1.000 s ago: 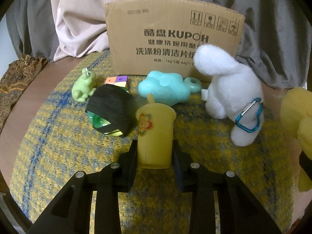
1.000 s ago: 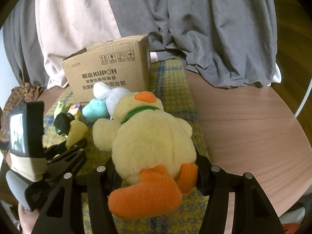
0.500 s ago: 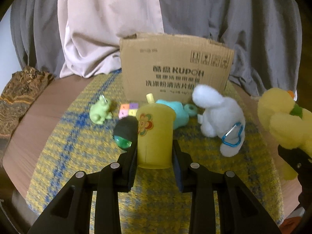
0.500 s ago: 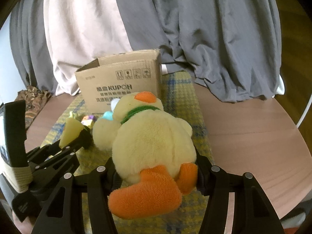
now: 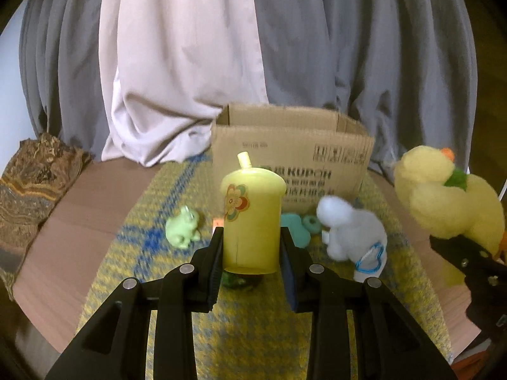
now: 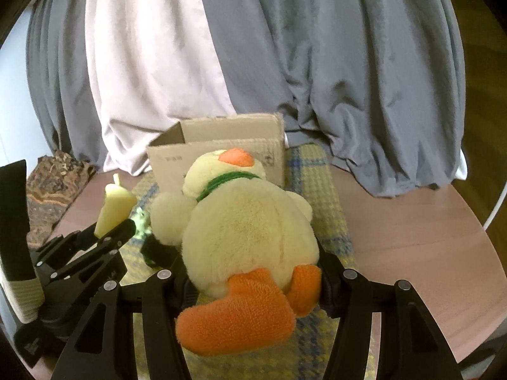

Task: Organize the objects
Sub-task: 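Lift the duck with the right tool while the left tool grasps and lifts the yellow cup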

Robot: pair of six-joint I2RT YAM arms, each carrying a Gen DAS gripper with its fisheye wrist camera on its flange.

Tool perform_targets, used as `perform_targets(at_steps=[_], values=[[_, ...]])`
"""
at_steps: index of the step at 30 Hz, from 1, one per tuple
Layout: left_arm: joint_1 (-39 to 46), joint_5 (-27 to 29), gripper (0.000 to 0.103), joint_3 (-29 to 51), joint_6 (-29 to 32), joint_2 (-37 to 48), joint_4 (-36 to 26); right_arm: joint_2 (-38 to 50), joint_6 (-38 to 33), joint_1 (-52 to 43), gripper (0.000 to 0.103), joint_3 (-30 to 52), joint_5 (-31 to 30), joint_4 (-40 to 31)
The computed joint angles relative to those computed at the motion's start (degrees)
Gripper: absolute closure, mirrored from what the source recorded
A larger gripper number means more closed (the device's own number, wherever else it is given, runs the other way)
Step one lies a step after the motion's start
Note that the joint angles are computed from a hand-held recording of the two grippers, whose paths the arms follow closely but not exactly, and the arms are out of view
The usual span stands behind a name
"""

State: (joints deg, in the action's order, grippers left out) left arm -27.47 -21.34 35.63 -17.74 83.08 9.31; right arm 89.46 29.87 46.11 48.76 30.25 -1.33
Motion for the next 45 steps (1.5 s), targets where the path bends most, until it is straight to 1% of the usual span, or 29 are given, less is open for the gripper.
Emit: perform_targets(at_steps=[7,13,18,29,36,41,45], values=[[6.2,6.0,0.071,2.1,2.8,-3.3,-1.2,1.9,-0.4,1.0,0.044,6.7,1.3,-2.2],[8.4,7.0,0.071,4.9,6.5,-4.2,-2.0,3.3,-1.5,1.4,0.044,10.9,2.8,-3.0],[9.3,7.4,0.071,7.5,8.0,-3.5,-1.9,4.1,-2.0,1.1,0.044,13.7,3.9,-3.9],[10.3,7.2,0.071,14.2,10.2,1.1,-2.0,6.9,-3.5,-2.1,0.044,20.4,4.4,-5.7],[11.8,9.9,0.071,19.7,11.7,5.5,-3.0,11.1,-4.2,-4.0,0.045,25.5,4.2,-6.2],[11.7,9.6,0.071,22.9,12.6,7.8,-3.8,13.2,-5.0,-5.9,0.044,28.7,3.4,-7.0],[11.9,10.1,0.071,25.8,13.5,10.4,-4.3,15.3,-5.8,-7.8,0.045,32.2,1.6,-8.4]])
